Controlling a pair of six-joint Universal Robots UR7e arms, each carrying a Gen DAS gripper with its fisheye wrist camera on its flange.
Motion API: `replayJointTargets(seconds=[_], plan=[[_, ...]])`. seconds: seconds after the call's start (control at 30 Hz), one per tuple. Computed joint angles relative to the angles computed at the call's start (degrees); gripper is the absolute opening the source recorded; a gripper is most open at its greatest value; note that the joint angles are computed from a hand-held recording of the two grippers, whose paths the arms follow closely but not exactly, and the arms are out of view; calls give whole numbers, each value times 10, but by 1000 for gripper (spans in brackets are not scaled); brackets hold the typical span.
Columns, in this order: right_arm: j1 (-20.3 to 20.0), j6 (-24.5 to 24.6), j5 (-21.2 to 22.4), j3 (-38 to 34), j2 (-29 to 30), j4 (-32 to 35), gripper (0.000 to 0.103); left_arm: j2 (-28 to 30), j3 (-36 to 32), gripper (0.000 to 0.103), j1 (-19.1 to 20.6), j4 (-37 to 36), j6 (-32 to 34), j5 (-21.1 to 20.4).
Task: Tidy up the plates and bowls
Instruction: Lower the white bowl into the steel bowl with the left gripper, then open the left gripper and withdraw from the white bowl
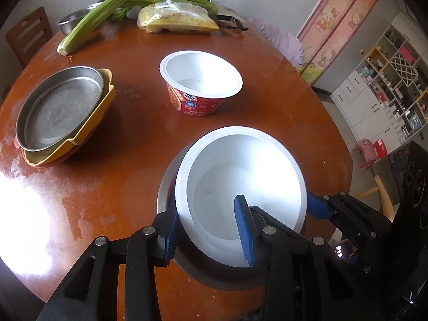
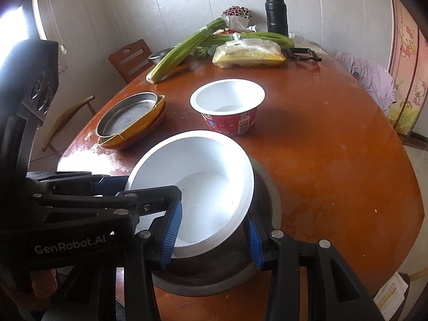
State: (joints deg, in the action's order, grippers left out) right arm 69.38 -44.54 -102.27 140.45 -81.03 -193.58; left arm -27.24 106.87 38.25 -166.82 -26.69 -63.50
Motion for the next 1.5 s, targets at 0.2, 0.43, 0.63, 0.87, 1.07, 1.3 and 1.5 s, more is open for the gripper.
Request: replayJointTargets(seconds=[0.2,0.43,0.63,0.87,1.07,1.3,1.5], plan=[[-2,-3,0,-1,7,-9,45,4,-8,40,5,8,0,1],[-9,5,7,-4,7,-8,46,8,-10,40,6,4,3,4],[-12,3,10,-3,3,-14,47,7,-9,40,6,1,3,7],[-18,3,21,-2,-6,-10,50,0,-1,40,3,-9,5,9],[-24,4,39,1,-25,-3,51,-10,10,40,-4,-21,5,11],[-25,13,48,3,-39,-4,52,-18,22,41,-9,-48,20,28],[-18,14,47,2,-39,-7,53,-20,28,46,-18,-73,40,61]])
